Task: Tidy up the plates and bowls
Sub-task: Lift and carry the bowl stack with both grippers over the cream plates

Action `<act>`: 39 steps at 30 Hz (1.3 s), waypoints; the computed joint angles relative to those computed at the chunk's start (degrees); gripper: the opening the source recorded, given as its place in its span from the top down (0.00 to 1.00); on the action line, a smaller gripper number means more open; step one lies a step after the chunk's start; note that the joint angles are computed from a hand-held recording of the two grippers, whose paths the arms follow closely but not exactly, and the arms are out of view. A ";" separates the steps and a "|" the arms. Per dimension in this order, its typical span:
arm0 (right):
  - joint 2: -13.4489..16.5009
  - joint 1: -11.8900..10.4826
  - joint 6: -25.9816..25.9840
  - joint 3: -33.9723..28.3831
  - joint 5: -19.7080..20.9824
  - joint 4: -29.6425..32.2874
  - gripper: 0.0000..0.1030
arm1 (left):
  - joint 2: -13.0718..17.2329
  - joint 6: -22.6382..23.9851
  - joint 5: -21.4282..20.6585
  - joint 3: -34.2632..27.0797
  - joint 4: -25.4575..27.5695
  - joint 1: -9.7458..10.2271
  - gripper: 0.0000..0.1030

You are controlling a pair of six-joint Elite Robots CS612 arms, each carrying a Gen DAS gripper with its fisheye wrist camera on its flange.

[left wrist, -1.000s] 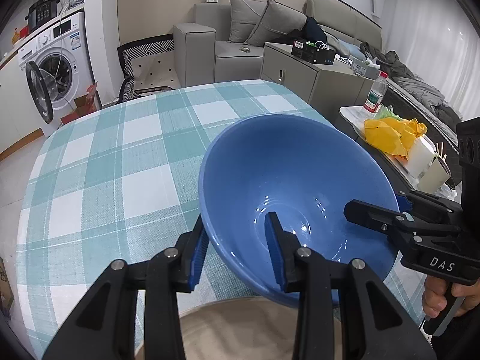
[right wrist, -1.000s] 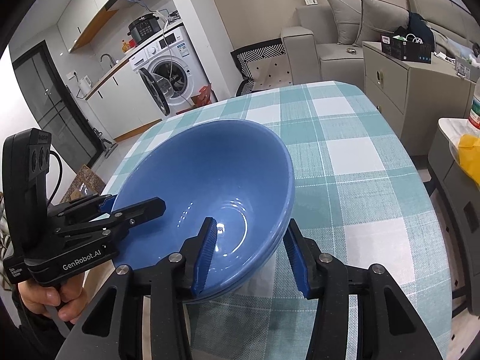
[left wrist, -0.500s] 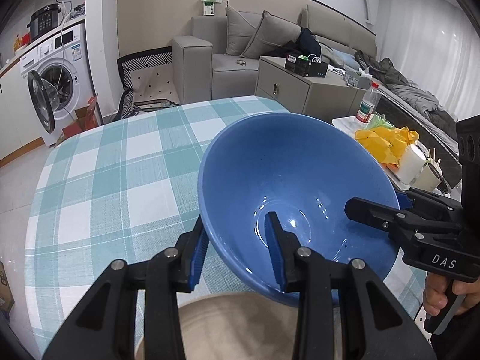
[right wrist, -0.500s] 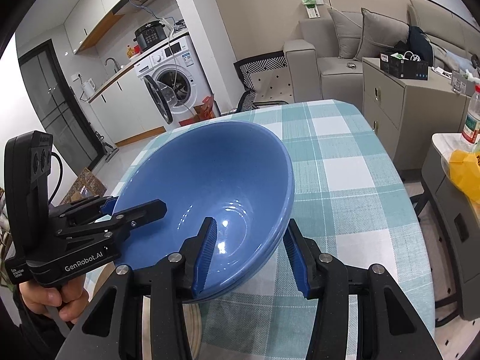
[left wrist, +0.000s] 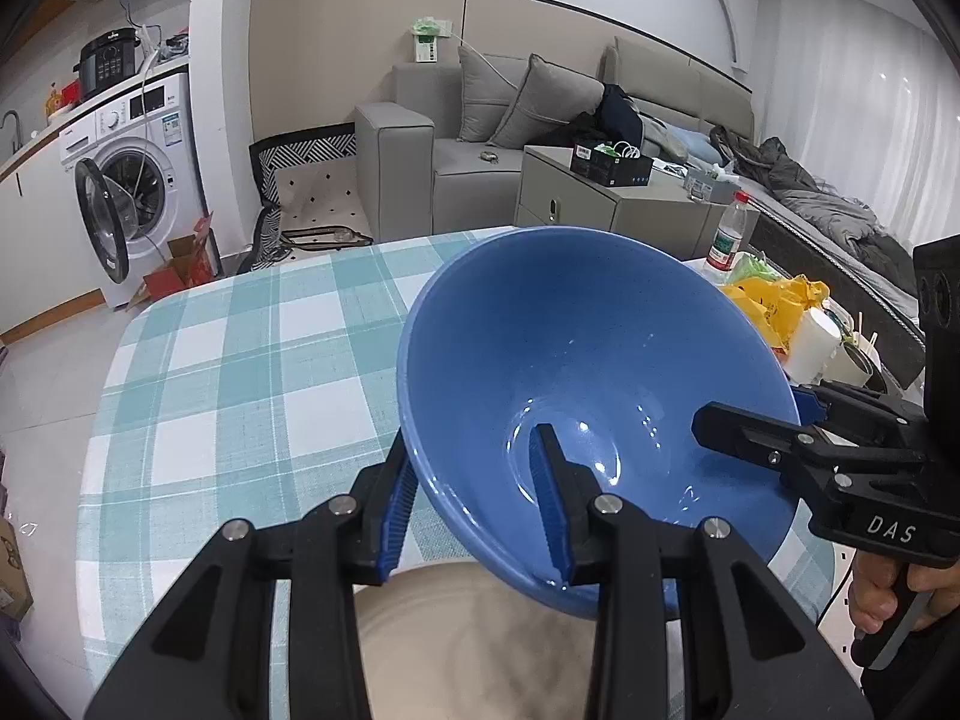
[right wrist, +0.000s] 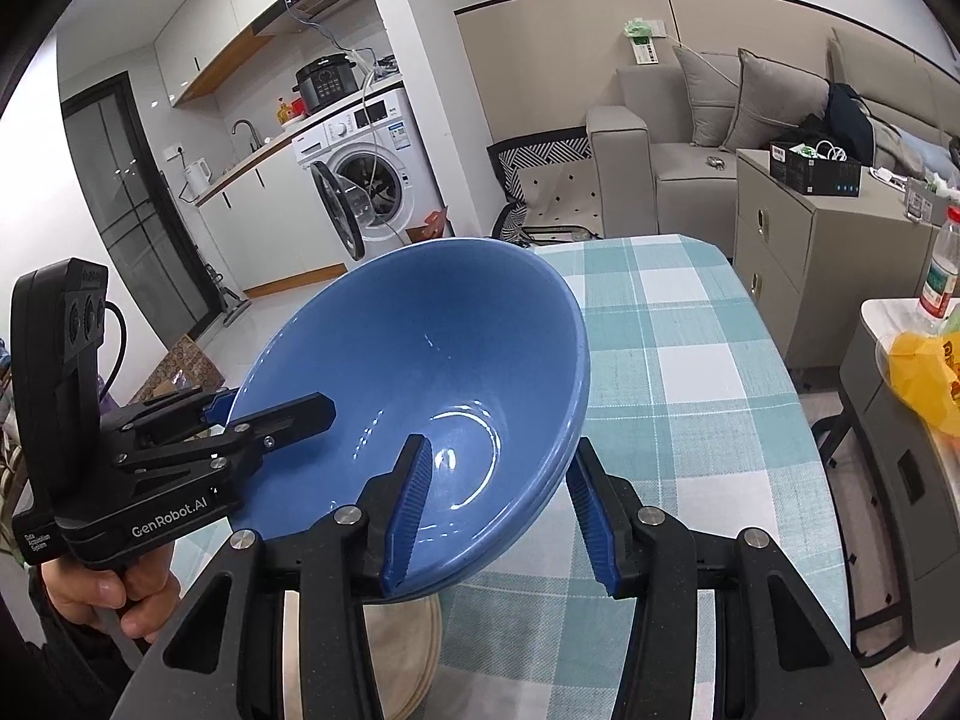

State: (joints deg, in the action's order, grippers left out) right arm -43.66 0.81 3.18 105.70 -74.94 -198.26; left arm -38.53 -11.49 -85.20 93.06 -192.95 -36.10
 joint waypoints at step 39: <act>-0.60 4.12 -4.44 3.82 6.35 1.94 0.54 | -3.94 -6.36 10.72 12.66 -6.34 -1.23 0.65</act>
